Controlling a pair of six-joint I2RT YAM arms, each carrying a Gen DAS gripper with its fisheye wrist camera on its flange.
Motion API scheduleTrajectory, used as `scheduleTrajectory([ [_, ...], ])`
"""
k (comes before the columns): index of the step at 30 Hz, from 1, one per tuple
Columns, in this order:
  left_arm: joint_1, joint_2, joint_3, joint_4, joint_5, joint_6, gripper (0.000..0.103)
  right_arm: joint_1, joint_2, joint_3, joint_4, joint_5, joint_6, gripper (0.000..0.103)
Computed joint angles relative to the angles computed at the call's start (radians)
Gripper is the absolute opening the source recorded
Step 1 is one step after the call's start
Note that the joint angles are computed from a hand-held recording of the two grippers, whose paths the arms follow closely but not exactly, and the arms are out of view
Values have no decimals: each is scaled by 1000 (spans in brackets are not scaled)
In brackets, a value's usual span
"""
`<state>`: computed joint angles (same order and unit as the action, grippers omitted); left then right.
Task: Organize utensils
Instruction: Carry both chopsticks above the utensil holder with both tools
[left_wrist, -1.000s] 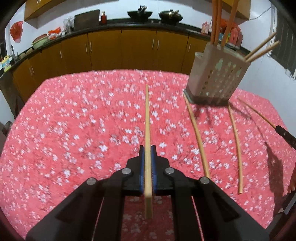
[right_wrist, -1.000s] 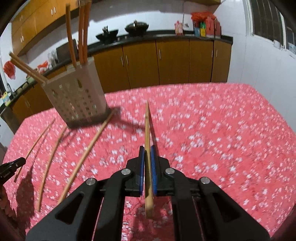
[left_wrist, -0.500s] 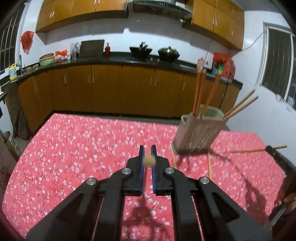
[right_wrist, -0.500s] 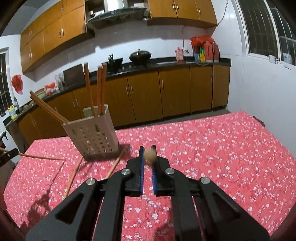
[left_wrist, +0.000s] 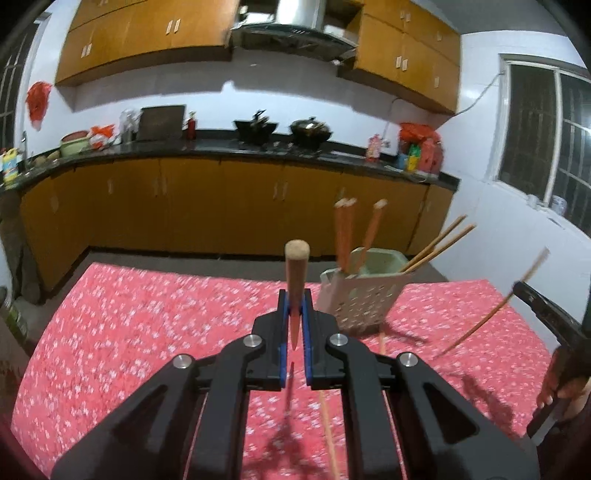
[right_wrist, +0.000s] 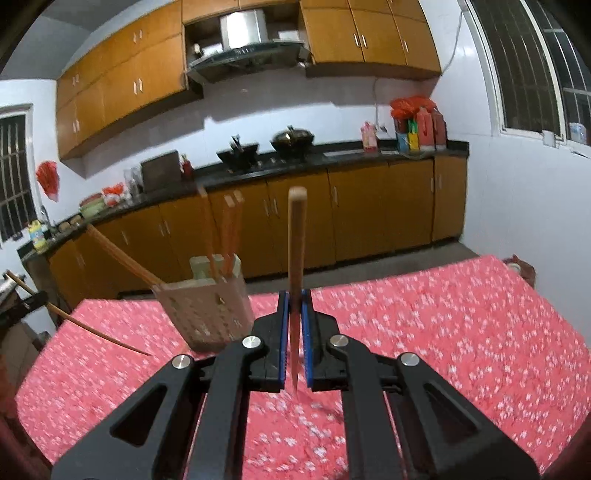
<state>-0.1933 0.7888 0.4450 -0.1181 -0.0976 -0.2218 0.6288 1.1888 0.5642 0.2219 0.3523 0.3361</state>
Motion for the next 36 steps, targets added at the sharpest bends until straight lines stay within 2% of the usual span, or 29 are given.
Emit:
scheduleTrajectory([
  [5, -92, -4, 89, -37, -14, 4, 8, 1, -82, 71, -53, -66, -15, 8],
  [11, -216, 43, 194, -35, -74, 19, 8, 61, -79, 145, 32, -20, -67, 8],
  [17, -249, 148, 294, 26, -136, 27, 8, 78, 59, 222, 234, 11, -101, 8],
  [22, -236, 248, 355, 93, -170, 44, 8, 73, 187, 273, 341, 24, -122, 8],
  [29, -193, 393, 374, 178, -156, 35, 8, 54, 378, 350, 357, 17, -118, 8],
  [36, -149, 494, 358, 253, -81, 15, 8, 63, 464, 397, 311, 25, -107, 8],
])
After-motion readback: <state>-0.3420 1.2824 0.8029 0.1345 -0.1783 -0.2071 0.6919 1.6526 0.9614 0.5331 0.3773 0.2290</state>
